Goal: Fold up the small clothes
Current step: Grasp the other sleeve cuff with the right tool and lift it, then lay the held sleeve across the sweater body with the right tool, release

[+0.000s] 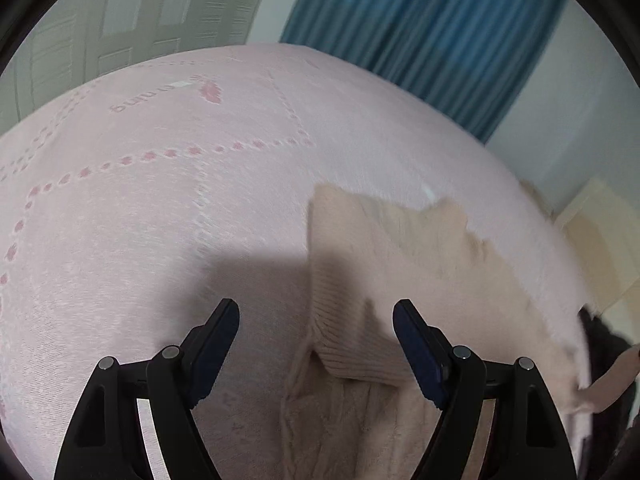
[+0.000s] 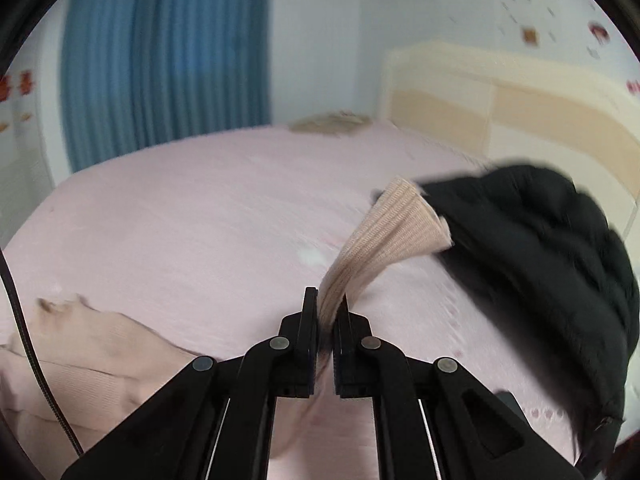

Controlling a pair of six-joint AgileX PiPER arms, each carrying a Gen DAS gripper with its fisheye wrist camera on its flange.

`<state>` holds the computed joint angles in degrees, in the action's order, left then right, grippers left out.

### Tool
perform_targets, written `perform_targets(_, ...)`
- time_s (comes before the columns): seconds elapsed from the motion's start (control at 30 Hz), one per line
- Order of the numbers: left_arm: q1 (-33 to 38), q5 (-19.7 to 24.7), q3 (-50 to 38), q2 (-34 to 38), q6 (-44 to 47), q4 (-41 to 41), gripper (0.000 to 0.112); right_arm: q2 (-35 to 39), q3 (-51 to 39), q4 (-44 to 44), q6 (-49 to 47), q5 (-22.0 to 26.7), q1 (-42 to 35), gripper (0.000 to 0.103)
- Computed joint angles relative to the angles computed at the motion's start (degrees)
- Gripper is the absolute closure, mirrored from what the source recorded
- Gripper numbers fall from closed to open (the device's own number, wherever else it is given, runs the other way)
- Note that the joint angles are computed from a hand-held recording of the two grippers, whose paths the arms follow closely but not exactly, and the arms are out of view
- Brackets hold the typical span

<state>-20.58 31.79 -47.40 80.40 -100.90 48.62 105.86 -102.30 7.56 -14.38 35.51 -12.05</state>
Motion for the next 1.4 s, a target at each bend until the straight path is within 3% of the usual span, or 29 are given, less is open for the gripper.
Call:
perform_targets(0.23, 5.1, -0.7, 6.3, -7.8, -0.8, 0.6, 0.033, -7.4, 3.3, -11.8, 10.6, 1.2, 21.4, 0.097)
perform_targets(0.43, 12.4, -6.0, 10.2, -12.2, 7.4, -5.9, 0.033, -2.9, 1.0, -14.8, 17.5, 3.3, 39.0, 0.097)
perform_targets(0.53, 15.8, -8.0, 11.7, -13.7, 11.4, -8.7, 0.033, 2.5, -1.2, -12.1, 16.7, 5.3, 44.5, 0.097)
perform_targets(0.57, 16.7, -8.9, 11.9, -13.8, 13.1, -10.4, 0.033, 3.8, -0.8, -9.3, 15.2, 4.9, 44.9, 0.092)
perform_targets(0.63, 18.1, -10.7, 11.9, -13.4, 16.7, -14.2, 0.033, 6.2, 0.6, -2.9, 10.7, 5.4, 45.6, 0.065)
perform_targets(0.67, 18.6, -11.8, 12.0, -13.2, 18.3, -15.9, 0.033, 5.8, 3.1, -2.9, 10.2, 4.2, 45.9, 0.06)
perform_targets(0.8, 14.6, -11.0, 10.7, -11.3, 12.6, -10.1, 0.033, 1.5, 11.0, 0.6, 3.9, -0.2, 42.8, 0.055)
perform_targets(1.0, 8.5, -13.3, 7.0, -5.9, 4.9, -2.5, 0.033, -4.0, 20.4, 13.7, -8.6, -5.0, 29.2, 0.046)
perform_targets(1.2, 0.5, -9.4, 0.5, 0.9, 2.3, 3.3, 0.038, -1.5, 23.3, 21.7, -18.0, -4.7, 16.8, 0.046)
perform_targets(1.33, -3.3, -6.2, -2.4, 4.2, 1.1, 7.1, 0.047, -0.5, 26.6, 29.3, -26.4, -4.5, 11.1, 0.046)
perform_targets(1.4, -4.1, -5.6, -3.3, 5.5, 1.6, 7.6, 0.053, -0.1, 26.8, 29.1, -26.4, -2.4, 8.5, 0.046)
